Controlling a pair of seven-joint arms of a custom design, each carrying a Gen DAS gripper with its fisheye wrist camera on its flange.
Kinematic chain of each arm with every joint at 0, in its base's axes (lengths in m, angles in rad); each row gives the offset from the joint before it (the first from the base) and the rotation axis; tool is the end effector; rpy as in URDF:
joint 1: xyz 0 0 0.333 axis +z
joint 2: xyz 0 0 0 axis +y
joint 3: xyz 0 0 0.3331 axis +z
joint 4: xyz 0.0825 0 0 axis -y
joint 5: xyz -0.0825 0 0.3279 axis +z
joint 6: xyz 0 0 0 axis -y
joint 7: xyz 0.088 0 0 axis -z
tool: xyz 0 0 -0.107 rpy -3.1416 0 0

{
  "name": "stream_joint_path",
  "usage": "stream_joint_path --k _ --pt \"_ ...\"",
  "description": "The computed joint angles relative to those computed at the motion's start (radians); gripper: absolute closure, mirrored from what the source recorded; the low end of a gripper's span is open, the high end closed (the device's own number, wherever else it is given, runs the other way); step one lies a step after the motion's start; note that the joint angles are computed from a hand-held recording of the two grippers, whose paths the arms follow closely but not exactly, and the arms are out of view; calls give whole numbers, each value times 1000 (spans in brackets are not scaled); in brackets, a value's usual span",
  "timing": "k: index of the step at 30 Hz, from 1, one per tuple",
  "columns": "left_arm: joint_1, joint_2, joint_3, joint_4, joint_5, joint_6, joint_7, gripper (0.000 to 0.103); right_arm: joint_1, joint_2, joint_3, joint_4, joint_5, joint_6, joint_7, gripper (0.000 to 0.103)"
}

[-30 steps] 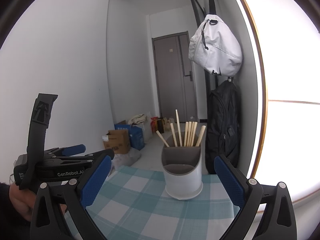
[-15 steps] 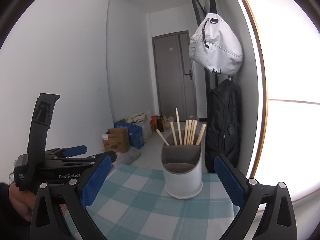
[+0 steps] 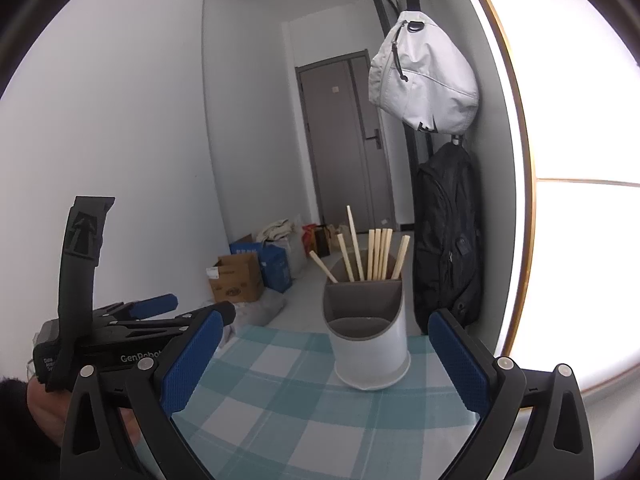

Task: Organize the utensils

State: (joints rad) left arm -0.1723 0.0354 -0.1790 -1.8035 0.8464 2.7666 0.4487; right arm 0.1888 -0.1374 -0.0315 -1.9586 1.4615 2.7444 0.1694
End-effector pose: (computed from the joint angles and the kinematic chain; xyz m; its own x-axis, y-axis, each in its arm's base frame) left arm 0.5218 -0.2231 0.6485 0.0415 -0.9891 0.1410 -0.4811 -0.1435 -0.8649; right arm 0.5041 0.0387 0.6440 0.4926 -0.8545 -0.1648 -0.3144 0.0018 -0.9493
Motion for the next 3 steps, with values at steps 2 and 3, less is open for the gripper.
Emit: stream_joint_path --k 2,3 --pt "4 3 1 -4 -25 30 23 4 0 2 0 1 -5 -5 8 0" --pt "4 5 0 -1 -37 31 36 4 -1 6 0 4 -13 -8 18 0"
